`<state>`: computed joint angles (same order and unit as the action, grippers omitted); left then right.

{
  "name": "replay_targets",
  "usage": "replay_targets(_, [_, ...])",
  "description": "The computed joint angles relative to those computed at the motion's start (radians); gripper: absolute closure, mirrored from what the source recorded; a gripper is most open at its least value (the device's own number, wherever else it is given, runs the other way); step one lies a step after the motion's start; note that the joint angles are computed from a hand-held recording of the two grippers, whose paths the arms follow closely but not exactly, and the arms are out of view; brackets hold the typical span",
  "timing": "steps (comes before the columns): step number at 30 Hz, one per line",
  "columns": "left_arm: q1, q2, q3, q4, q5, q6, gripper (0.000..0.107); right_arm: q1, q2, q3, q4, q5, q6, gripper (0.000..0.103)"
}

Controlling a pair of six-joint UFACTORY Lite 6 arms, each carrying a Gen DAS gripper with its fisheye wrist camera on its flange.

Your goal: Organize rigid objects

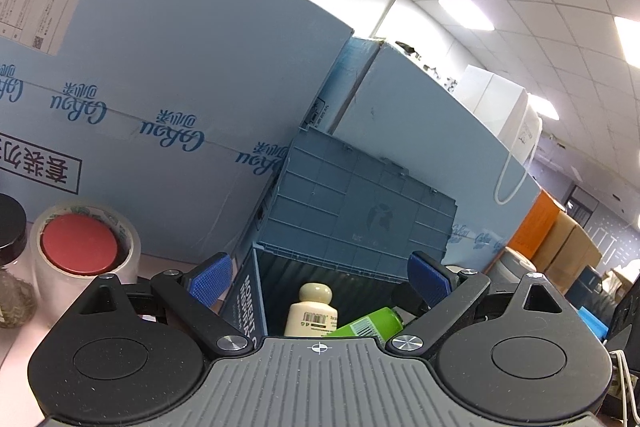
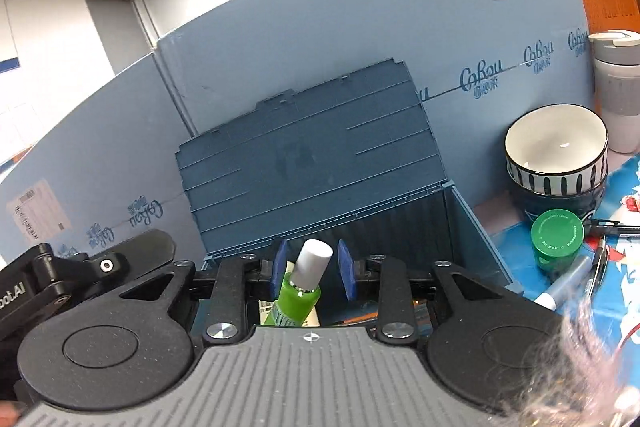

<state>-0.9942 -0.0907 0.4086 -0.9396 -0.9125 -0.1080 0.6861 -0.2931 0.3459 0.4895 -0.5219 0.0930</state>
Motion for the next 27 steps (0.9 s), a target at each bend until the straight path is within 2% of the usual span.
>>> replay_targets(5, [-0.003, 0.0, 0.002, 0.0, 0.001, 0.004, 0.011, 0.07, -0.074, -0.047, 0.258, -0.043, -0.233, 0.045])
replay_targets(7, [-0.004, -0.001, 0.001, 0.001, 0.0, 0.003, 0.011, 0.076, -0.068, -0.036, 0.313, -0.051, -0.288, 0.025])
replay_targets(10, [-0.005, -0.003, 0.001, 0.002, -0.002, 0.0, 0.011, 0.114, -0.039, -0.004, 0.453, -0.093, -0.454, 0.014])
replay_targets(12, [-0.007, -0.005, -0.001, 0.0, -0.004, -0.002, 0.011, 0.147, 0.016, 0.036, 0.533, -0.131, -0.593, 0.01])
replay_targets(17, [-0.003, -0.009, -0.008, 0.014, -0.004, -0.016, 0.011, 0.243, 0.194, 0.099, 0.667, -0.348, -0.786, 0.007])
replay_targets(23, [0.001, -0.014, -0.008, 0.019, 0.004, -0.014, 0.011, 0.262, 0.205, 0.102, 0.743, -0.39, -0.943, 0.007])
replay_targets(27, [0.001, -0.015, -0.008, 0.019, 0.004, -0.015, 0.011, 0.235, 0.221, 0.111, 0.764, -0.38, -1.002, 0.007])
